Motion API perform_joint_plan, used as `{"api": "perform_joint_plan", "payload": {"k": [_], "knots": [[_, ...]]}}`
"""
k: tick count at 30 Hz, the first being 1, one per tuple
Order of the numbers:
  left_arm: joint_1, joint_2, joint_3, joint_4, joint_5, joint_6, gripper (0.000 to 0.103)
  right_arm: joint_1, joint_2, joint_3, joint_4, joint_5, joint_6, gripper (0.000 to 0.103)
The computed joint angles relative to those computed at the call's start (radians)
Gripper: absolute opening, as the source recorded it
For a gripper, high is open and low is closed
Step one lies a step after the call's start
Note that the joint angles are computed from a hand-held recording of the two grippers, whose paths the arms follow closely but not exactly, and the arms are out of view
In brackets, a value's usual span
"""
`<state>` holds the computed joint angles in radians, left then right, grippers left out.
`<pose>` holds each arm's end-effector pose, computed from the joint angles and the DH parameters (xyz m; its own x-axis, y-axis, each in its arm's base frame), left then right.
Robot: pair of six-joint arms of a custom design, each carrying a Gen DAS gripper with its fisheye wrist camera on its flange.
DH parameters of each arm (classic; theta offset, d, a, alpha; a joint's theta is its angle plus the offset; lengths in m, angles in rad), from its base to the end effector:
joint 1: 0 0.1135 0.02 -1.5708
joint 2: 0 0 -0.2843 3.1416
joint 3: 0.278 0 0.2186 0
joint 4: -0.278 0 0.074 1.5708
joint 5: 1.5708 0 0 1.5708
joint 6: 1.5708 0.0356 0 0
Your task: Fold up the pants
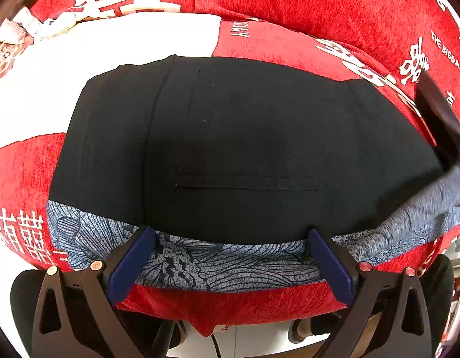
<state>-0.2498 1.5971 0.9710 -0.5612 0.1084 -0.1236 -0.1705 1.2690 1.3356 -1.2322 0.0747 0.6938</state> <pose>0.2644 -0.0714 0.2217 -0.9269 0.1100 -0.3589 0.1720 0.9743 -0.1457 0.1813 -0.0339 0.3582 -0.5696 0.7451 -0.3469 0.7315 0.6520 0.1993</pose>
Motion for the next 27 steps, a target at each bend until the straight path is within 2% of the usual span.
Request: {"api": "perform_joint_plan", "payload": {"k": [4, 8, 11, 12, 14, 15, 16, 17, 18, 19, 21, 23, 25, 27], "knots": [[-0.005, 0.021, 0.027, -0.022, 0.0, -0.007, 0.102, -0.057, -0.209, -0.233, 0.069, -0.024, -0.017, 0.014], [0.0, 0.036, 0.047, -0.043, 0.008, -0.012, 0.102, -0.15, -0.321, -0.307, 0.074, -0.079, -0.101, 0.016], [0.001, 0.039, 0.047, -0.044, 0.009, -0.018, 0.102, -0.322, -0.392, -0.312, 0.071, -0.184, -0.166, 0.016], [0.0, 0.04, 0.047, -0.043, 0.008, -0.023, 0.102, -0.443, -0.4, -0.322, 0.074, -0.278, -0.22, 0.016], [-0.004, 0.042, 0.049, -0.043, 0.006, -0.031, 0.102, -0.599, -0.387, -0.348, 0.041, -0.4, -0.33, 0.021], [-0.007, 0.044, 0.051, -0.044, 0.004, -0.032, 0.102, -0.631, -0.379, -0.368, 0.04, -0.405, -0.366, 0.034], [-0.006, 0.042, 0.05, -0.045, 0.005, -0.033, 0.102, -0.632, -0.38, -0.373, 0.039, -0.381, -0.379, 0.049], [-0.004, 0.042, 0.049, -0.047, 0.007, -0.03, 0.102, -0.631, -0.385, -0.371, 0.04, -0.359, -0.393, 0.057], [-0.004, 0.042, 0.05, -0.048, 0.007, -0.029, 0.102, -0.615, -0.388, -0.362, 0.04, -0.323, -0.401, 0.071], [-0.002, 0.04, 0.047, -0.048, 0.006, -0.027, 0.102, -0.55, -0.381, -0.344, 0.04, -0.249, -0.385, 0.079], [-0.002, 0.038, 0.043, -0.044, 0.002, -0.026, 0.102, -0.422, -0.352, -0.31, 0.045, -0.131, -0.379, 0.08], [-0.006, 0.037, 0.038, -0.037, -0.002, -0.03, 0.102, -0.188, -0.295, -0.257, 0.043, 0.072, -0.312, 0.08], [-0.011, 0.037, 0.036, -0.031, -0.005, -0.039, 0.102, 0.045, -0.181, -0.158, -0.006, 0.284, -0.238, 0.08], [-0.013, 0.036, 0.032, -0.025, -0.006, -0.041, 0.102, 0.187, -0.045, -0.062, -0.071, 0.427, -0.209, 0.082]]}}
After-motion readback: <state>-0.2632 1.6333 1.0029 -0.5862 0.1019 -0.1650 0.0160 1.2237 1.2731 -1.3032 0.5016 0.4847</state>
